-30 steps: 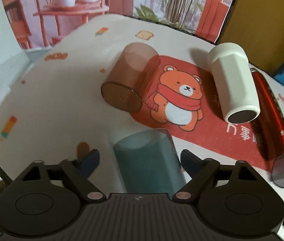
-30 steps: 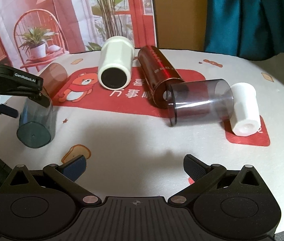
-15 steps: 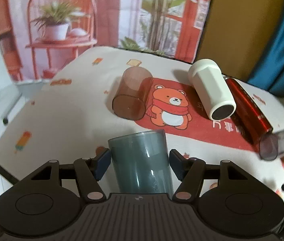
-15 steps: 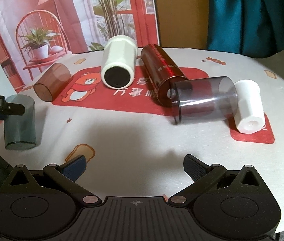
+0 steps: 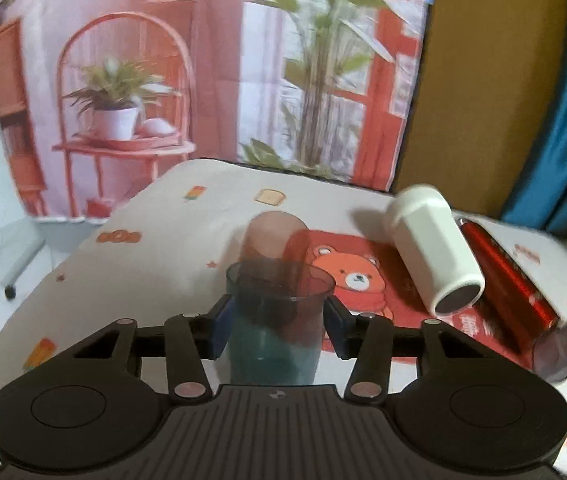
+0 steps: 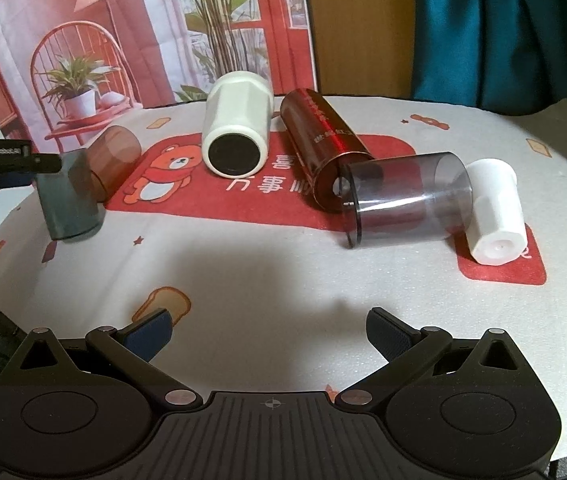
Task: Flip cup upright
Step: 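Lower the grey cup upright onto the table and open the left gripper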
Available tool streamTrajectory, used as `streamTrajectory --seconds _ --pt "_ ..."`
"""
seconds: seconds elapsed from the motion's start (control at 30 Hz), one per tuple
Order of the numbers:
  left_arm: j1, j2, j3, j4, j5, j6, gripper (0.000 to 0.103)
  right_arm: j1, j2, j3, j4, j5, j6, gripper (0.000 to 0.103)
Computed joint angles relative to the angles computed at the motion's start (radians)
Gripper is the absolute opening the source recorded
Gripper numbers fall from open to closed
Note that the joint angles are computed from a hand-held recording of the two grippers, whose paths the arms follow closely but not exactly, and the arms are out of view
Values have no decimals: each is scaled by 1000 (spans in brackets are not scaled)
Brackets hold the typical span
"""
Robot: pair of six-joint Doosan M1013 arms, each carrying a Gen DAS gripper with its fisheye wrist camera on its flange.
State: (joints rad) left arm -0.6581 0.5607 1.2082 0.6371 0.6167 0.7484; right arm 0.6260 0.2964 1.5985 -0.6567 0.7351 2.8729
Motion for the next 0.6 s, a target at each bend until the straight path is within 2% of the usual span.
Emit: streamTrajectory --seconds 0.1,0.37,0.47,0.57,0.6 --pt "-5 9 -13 -12 38 32 54 0 -1 2 -3 0 8 103" --pt "16 -15 3 -228 78 124 54 -2 0 2 16 -9 -4 103" --pt "19 -16 12 -259 91 148 56 -2 -1 1 17 -6 2 103" --pt "24 -21 20 -273 94 153 64 -2 -1 1 16 -4 -2 103" --pt "24 -24 23 -280 94 155 70 -1 -1 0 15 -4 -4 103"
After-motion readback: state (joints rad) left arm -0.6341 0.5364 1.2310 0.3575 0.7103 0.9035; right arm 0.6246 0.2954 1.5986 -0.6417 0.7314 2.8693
